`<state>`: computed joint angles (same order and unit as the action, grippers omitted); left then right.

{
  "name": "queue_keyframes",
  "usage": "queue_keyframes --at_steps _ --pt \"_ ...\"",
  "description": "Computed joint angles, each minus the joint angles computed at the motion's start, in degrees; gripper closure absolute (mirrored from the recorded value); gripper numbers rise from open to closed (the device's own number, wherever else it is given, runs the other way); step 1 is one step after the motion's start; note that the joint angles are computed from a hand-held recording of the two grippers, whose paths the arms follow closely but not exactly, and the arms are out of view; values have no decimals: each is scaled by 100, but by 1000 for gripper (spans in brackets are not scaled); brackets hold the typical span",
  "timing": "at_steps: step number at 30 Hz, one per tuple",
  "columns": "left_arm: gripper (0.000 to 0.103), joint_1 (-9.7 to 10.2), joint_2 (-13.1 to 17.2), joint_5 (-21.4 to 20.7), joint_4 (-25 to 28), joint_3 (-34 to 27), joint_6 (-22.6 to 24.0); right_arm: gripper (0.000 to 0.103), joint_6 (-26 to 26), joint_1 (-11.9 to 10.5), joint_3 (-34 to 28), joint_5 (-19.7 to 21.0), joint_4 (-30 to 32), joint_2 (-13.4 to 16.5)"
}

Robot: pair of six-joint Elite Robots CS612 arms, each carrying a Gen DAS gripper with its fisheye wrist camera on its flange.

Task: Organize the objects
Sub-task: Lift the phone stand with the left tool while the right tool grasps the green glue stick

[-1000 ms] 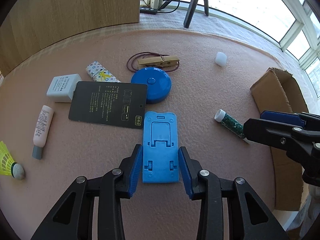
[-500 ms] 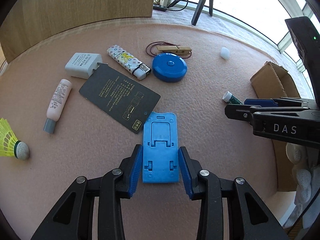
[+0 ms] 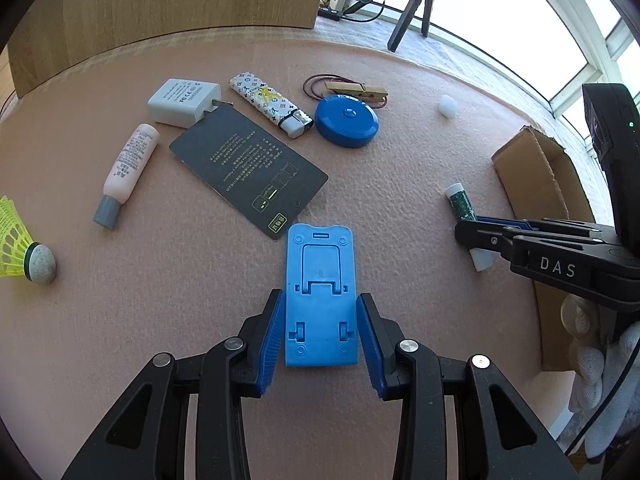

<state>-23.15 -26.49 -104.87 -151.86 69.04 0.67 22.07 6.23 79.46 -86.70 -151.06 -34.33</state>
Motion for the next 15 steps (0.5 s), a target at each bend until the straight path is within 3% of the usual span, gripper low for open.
queue_keyframes --at_steps 5,12,15 --pt "64 37 -145 -101 -138 298 -30 89 67 -2 346 188 -328 -135" --pt "64 33 -290 -247 -406 471 -87 89 470 -43 1063 431 -1286 -468" --pt "64 -19 -359 -301 -551 507 -19 89 575 -73 1371 360 -1697 -643"
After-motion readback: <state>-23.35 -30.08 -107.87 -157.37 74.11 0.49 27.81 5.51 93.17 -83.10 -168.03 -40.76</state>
